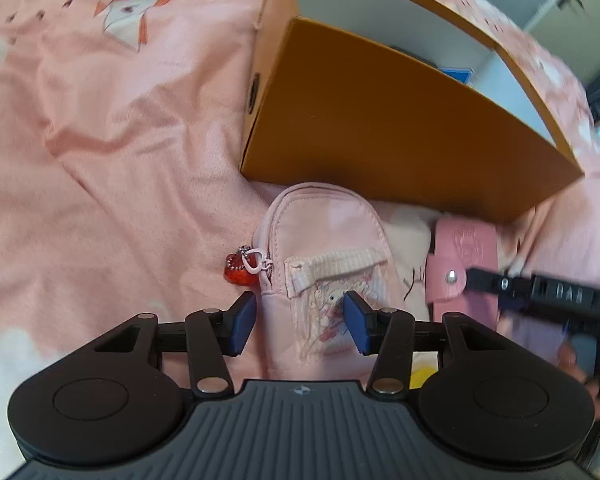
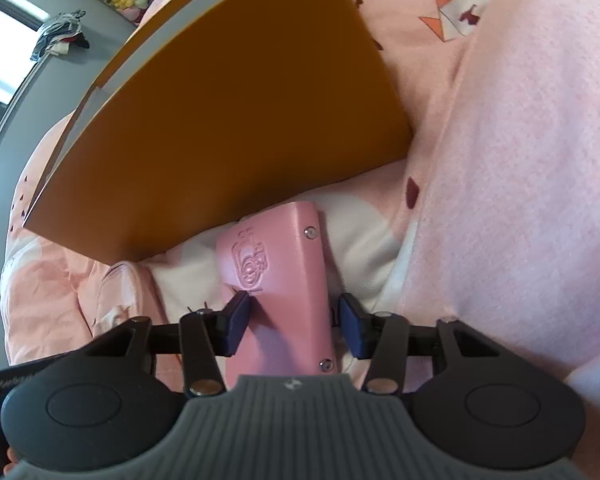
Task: Organize objects
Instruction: 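Grasp the pink backpack keychain with the left tool while the right holds the wallet, then lift the pink backpack with the left tool while the right carries the wallet over the box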
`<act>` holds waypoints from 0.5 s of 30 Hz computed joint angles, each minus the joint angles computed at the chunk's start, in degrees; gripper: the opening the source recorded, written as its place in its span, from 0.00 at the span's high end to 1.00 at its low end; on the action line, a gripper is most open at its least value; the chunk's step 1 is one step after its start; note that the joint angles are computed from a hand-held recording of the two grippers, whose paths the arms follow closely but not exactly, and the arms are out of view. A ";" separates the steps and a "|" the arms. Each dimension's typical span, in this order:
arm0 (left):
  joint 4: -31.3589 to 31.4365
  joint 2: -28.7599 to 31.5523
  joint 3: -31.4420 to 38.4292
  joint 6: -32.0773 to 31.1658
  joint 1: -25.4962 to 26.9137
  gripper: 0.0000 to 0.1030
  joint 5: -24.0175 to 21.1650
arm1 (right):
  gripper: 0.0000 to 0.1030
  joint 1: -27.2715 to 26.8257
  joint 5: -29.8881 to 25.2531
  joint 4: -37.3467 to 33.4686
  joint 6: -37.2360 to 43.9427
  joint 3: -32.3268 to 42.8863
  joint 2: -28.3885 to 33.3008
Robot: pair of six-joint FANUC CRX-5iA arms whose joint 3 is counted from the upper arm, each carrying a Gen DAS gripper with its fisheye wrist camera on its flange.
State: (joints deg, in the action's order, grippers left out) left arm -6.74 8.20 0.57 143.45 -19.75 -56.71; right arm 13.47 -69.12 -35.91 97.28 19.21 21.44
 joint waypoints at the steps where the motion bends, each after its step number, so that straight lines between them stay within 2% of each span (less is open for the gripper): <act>1: 0.17 -0.05 -0.40 0.35 0.11 0.45 0.60 | 0.57 0.10 0.31 -0.05 0.72 -0.45 -0.42; 5: 1.39 -0.38 -1.26 0.34 0.77 0.45 1.30 | 0.67 1.72 2.43 1.73 2.52 -3.17 -3.94; 9: -0.64 1.00 0.87 0.49 -0.32 0.45 -0.87 | 0.80 2.75 4.01 1.15 7.03 -5.18 -7.29; 12: -3.37 1.54 2.14 1.57 -1.70 0.42 -1.96 | 0.81 5.05 4.86 3.30 8.30 -5.94 -8.52; 15: -3.11 1.11 1.35 2.38 -1.51 0.41 -1.12 | 0.81 6.64 6.05 5.49 7.94 -6.45 -8.78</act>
